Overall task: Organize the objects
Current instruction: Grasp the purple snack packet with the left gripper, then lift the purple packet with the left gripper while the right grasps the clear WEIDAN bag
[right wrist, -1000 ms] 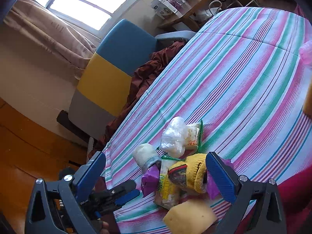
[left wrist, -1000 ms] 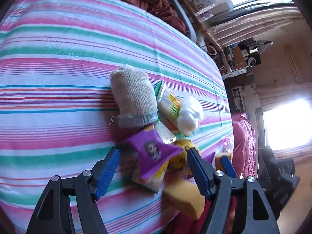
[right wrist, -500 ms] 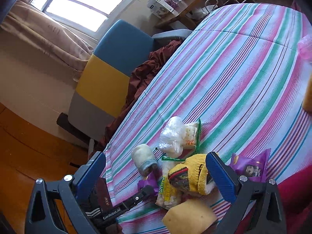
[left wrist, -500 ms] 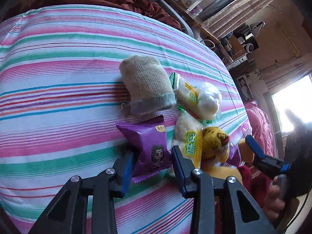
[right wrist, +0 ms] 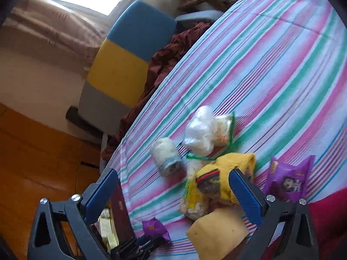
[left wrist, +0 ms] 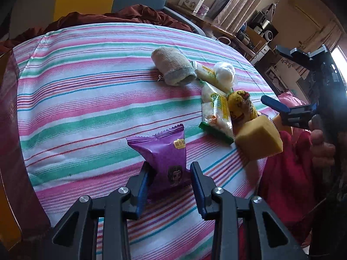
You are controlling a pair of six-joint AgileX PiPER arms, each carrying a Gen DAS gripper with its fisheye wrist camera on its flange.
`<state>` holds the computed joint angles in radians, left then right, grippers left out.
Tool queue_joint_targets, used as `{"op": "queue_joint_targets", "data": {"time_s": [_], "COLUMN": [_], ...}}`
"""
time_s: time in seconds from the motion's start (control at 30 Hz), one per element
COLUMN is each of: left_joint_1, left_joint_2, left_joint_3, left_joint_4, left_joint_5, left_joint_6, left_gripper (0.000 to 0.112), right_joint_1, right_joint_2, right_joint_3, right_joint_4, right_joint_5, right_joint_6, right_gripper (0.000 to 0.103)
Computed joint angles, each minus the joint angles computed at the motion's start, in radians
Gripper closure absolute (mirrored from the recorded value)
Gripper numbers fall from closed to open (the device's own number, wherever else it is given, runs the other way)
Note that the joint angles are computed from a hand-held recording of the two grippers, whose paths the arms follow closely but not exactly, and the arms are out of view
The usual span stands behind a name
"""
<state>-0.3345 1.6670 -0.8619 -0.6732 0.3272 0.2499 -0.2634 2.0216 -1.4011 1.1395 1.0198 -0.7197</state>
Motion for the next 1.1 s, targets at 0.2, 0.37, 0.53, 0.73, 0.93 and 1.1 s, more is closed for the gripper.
{"op": "queue_joint_targets", "data": {"time_s": [0.2,0.37,0.53,0.73,0.93,1.1], "left_joint_1": [0.001,0.001,0.022,0.027,0.039,0.045], "left_joint_2": [-0.016,-0.014,-0.014,-0.007,-0.004,-0.006], "left_joint_3": [0.036,0.046,0.062,0.065,0.076,0.090], "left_joint_4": [-0.058,-0.128,-0.268,-0.333,-0.430,-0.505], "left_joint_5": [-0.034,-0.049,-0.044,-0.044,-0.034,-0.034], "left_joint_6": [0.064,0.133,0.271,0.337,0.432,0.510], "left_gripper": [0.076,0.076,0.076,0.076,0.076,0.076], "right_joint_1": [0.128,0.231,0.317,0.406,0.483,0.489], "right_joint_2": [-0.014,0.035,0.063,0.249,0.323,0.250], "right_joint_3": [-0.056,-0.126,-0.187,-0.475,-0.568,-0.436], "right_joint_4": [-0.181,-0.292,-0.600,-0.897,-1.042,-1.002], "right_joint_5": [0.059,0.082,-0.070,0.071,0.095,-0.044], "right_joint_6": [-0.023,0.115,0.461,0.655,0.678,0.567], "right_gripper": [0.000,0.001,0.001,0.000,0.014,0.056]}}
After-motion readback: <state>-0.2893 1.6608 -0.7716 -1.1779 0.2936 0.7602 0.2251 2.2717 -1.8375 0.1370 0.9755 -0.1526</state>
